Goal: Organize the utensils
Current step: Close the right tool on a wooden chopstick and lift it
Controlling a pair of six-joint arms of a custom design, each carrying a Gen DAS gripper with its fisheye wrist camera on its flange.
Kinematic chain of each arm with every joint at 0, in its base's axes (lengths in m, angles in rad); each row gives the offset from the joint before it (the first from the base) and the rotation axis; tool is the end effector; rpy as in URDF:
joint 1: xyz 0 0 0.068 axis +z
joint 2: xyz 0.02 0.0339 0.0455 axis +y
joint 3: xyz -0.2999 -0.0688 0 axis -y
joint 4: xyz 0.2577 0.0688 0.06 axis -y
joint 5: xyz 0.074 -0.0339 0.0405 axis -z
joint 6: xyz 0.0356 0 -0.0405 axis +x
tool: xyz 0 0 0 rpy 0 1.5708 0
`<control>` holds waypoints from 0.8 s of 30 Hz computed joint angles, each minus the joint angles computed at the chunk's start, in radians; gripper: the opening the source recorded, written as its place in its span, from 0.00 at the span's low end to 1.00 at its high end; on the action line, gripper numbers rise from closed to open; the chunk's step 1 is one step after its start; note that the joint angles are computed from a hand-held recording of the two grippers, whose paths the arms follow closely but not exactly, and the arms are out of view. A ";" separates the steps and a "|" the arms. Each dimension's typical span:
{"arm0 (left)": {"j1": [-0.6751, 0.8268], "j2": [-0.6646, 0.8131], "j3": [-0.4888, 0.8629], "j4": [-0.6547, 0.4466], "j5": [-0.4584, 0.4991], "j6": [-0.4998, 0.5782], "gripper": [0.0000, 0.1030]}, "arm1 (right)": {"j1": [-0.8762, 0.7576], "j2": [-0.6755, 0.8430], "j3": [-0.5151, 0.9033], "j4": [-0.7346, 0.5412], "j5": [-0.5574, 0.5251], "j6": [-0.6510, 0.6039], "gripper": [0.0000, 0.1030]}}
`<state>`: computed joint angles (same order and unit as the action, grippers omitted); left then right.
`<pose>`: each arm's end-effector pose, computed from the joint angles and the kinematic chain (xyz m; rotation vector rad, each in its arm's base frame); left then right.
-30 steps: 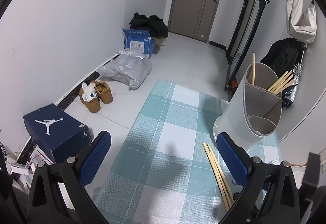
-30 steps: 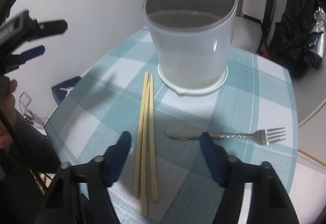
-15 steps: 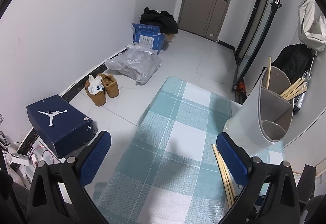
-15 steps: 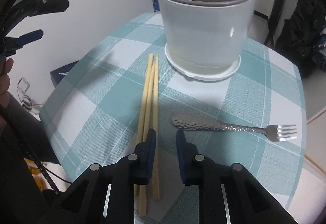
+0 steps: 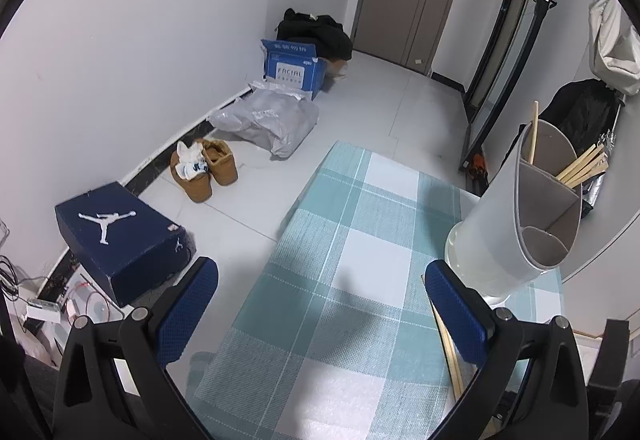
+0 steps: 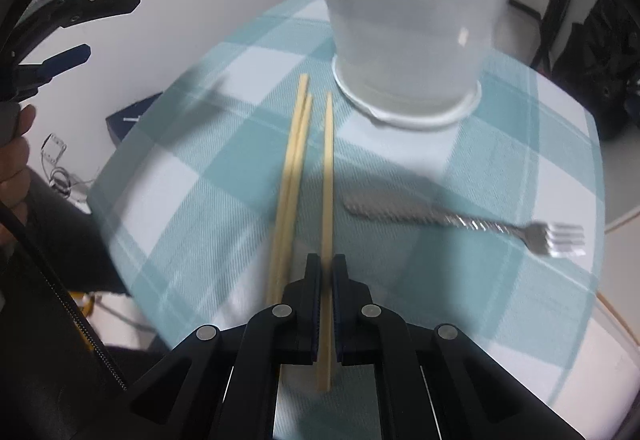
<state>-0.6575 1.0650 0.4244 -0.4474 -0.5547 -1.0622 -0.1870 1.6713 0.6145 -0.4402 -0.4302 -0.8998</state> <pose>0.1425 -0.0863 0.1776 -0.6518 2.3340 -0.0019 0.2355 -0.0295 0.1109 -1.0048 2.6338 0.4733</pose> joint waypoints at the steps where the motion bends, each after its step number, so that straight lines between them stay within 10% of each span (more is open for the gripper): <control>1: 0.015 -0.009 -0.005 0.009 0.019 0.007 0.99 | -0.022 0.005 0.024 -0.063 0.015 -0.036 0.04; 9: 0.089 -0.061 -0.055 0.124 0.138 0.057 0.99 | -0.083 0.023 0.098 -0.248 0.121 -0.175 0.08; 24: 0.079 0.056 -0.065 0.149 0.158 0.057 0.99 | 0.118 0.107 0.124 -0.023 -0.005 0.073 0.16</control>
